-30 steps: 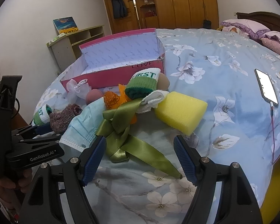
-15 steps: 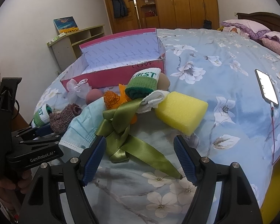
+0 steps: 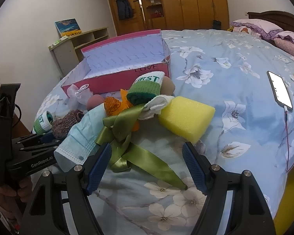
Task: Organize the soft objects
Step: 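Lower the left gripper onto the brown knitted sock and close it, then close the right gripper on the yellow sponge while the left gripper lifts the brown sock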
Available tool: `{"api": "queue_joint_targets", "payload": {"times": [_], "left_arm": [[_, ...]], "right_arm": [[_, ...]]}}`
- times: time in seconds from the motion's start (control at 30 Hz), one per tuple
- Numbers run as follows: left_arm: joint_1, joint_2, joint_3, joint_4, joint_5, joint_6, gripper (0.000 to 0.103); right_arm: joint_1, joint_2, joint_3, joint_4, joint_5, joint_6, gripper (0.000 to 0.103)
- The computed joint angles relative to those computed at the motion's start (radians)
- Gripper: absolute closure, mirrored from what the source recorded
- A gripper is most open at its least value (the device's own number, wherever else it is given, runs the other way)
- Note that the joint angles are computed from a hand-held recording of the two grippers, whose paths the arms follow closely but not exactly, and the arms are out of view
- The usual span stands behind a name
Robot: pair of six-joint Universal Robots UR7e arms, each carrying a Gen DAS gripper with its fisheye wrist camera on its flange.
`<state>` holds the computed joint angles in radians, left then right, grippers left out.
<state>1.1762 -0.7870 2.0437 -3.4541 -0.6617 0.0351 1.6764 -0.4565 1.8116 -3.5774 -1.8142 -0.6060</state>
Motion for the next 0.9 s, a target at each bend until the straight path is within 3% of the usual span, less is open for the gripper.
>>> {"api": "queue_joint_targets", "payload": {"times": [0.43, 0.7, 0.9], "left_arm": [[-0.020, -0.028, 0.050, -0.064, -0.010, 0.018, 0.072], [-0.036, -0.030, 0.066, -0.112, 0.000, 0.049, 0.072], [-0.035, -0.027, 0.066, -0.110, 0.011, 0.040, 0.072]], "right_arm": [[-0.006, -0.004, -0.013, -0.004, -0.008, -0.014, 0.026], [-0.010, 0.006, -0.065, 0.018, -0.049, -0.101, 0.026], [-0.023, 0.000, -0.100, 0.067, -0.034, -0.145, 0.026]]}}
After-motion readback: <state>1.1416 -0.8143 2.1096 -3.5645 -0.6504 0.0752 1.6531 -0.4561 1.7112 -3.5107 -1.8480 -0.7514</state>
